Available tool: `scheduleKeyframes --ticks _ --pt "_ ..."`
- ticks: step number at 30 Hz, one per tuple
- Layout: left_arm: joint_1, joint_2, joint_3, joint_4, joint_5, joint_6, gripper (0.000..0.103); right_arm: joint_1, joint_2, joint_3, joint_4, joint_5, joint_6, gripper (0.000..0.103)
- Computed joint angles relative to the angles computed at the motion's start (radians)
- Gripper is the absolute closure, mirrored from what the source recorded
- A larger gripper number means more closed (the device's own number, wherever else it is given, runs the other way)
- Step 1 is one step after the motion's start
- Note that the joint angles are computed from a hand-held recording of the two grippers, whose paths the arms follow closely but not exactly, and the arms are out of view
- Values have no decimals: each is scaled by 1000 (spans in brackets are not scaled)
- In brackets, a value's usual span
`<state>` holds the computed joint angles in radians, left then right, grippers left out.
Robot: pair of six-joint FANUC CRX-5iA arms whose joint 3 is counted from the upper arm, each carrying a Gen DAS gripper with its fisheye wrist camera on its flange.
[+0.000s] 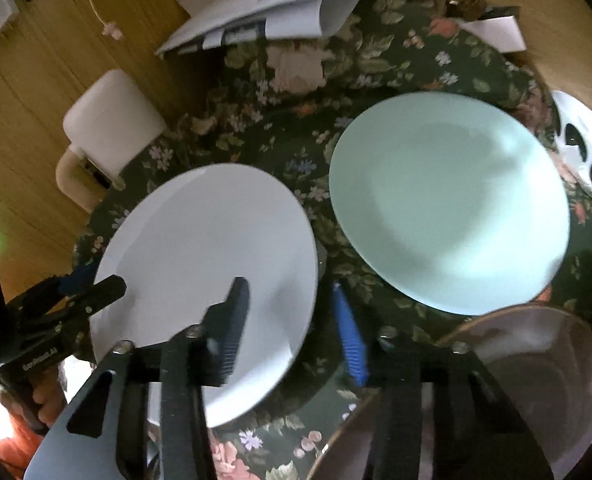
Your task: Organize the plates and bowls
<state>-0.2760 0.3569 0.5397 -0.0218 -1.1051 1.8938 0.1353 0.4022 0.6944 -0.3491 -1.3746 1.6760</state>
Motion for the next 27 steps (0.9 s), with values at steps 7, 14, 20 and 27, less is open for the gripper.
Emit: scheduleKeyframes --ticks 7,14,20,27 --pt "16 23 -2 59 1 -33 57 28 27 22 41 -18 -12 72" --pt "15 30 1 63 7 -39 57 38 27 17 68 -2 -12 73" --pt "14 18 -14 60 28 -53 57 48 5 -20 87 38 -30 73" --pt "5 22 6 67 29 -61 57 41 -47 -78 94 86 -24 73"
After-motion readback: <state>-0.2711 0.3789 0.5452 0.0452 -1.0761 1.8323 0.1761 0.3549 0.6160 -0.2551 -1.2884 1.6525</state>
